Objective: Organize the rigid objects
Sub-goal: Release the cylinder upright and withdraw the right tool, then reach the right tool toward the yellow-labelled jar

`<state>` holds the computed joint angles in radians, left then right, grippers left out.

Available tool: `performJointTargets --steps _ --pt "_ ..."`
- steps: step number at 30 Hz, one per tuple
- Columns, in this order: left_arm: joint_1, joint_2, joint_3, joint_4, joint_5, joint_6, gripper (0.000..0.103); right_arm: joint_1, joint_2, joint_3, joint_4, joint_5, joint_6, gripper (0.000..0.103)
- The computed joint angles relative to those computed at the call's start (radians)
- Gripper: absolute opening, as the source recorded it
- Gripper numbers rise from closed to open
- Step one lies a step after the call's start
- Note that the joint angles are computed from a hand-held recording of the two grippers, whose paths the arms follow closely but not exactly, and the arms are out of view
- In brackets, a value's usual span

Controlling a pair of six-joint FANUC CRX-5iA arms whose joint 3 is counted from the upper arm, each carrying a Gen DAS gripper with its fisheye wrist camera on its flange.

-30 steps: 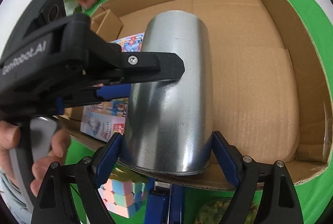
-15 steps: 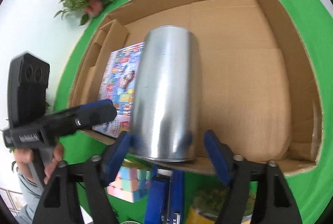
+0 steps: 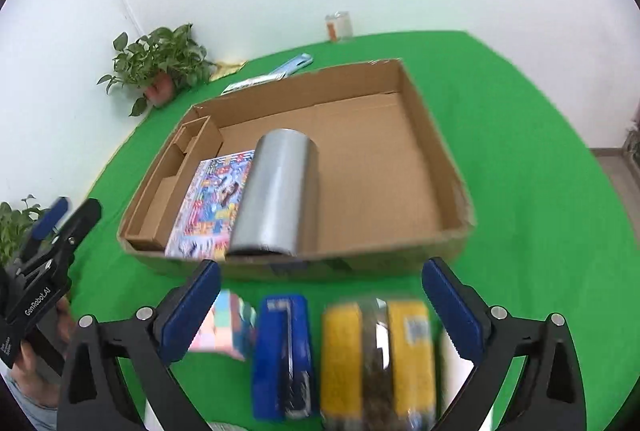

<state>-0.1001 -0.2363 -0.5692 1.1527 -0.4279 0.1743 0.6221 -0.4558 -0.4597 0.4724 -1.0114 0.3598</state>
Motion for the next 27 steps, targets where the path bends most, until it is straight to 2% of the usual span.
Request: performJointTargets --steps 1,2,3,4,5,6,7,8,9,10,11,13,16,18,20,21,24,27 --pt "0.014 -0.015 -0.017 0.02 -0.026 -0.019 0.102 0.039 -0.035 -0.036 0.046 -0.016 -0.06 0.097" --pt "0.021 -0.038 -0.04 0.058 -0.052 -0.047 0.079 0.086 -0.077 -0.077 0.095 -0.033 -0.111 0.082" --pt "0.03 -0.056 -0.053 0.064 -0.076 -0.054 0.048 0.114 -0.099 -0.096 0.118 -0.052 -0.128 0.055" --pt "0.039 -0.055 -0.045 0.018 -0.094 -0.023 0.002 0.166 -0.112 -0.112 0.157 -0.106 -0.159 0.045" --pt "0.058 -0.065 -0.038 -0.037 -0.125 0.027 0.005 0.204 -0.12 -0.121 0.178 -0.149 -0.179 0.041" --pt "0.072 -0.075 -0.04 -0.04 -0.155 0.038 0.005 0.242 -0.138 -0.137 0.201 -0.175 -0.205 0.041" --pt "0.08 -0.09 -0.058 0.01 -0.183 0.009 0.005 0.278 -0.155 -0.155 0.221 -0.183 -0.233 0.045" --pt "0.083 -0.105 -0.074 0.052 -0.201 -0.009 0.013 0.319 -0.183 -0.175 0.238 -0.196 -0.262 0.066" --pt "0.098 -0.113 -0.074 0.049 -0.236 0.008 0.027 0.354 -0.202 -0.191 0.258 -0.21 -0.292 0.092" --pt "0.11 -0.112 -0.065 0.024 -0.266 0.038 0.082 0.385 -0.219 -0.207 0.281 -0.227 -0.319 0.1" --pt "0.118 -0.115 -0.061 0.01 -0.287 0.062 0.101 0.436 -0.24 -0.229 0.324 -0.266 -0.362 0.101" --pt "0.098 -0.139 -0.094 0.063 -0.26 0.026 0.101 0.49 -0.262 -0.245 0.35 -0.312 -0.381 0.101" --pt "0.104 -0.166 -0.091 -0.04 -0.256 0.065 0.101 0.528 -0.274 -0.247 0.341 -0.346 -0.39 0.101" --pt "0.111 -0.17 -0.098 -0.061 -0.269 0.072 0.101 0.539 -0.299 -0.265 0.33 -0.346 -0.385 0.101" --pt "0.136 -0.167 -0.087 -0.115 -0.326 0.103 0.101 0.582 -0.346 -0.298 0.313 -0.381 -0.401 0.101" --pt "0.146 -0.167 -0.087 -0.132 -0.35 0.108 0.101 0.572 -0.352 -0.309 0.305 -0.376 -0.399 0.1" --pt "0.158 -0.142 -0.061 -0.223 -0.423 0.178 0.101 0.604 -0.429 -0.356 0.265 -0.424 -0.485 0.095" --pt "0.153 -0.092 -0.021 -0.27 -0.526 0.247 0.101 0.514 -0.482 -0.379 0.2 -0.327 -0.467 0.089"
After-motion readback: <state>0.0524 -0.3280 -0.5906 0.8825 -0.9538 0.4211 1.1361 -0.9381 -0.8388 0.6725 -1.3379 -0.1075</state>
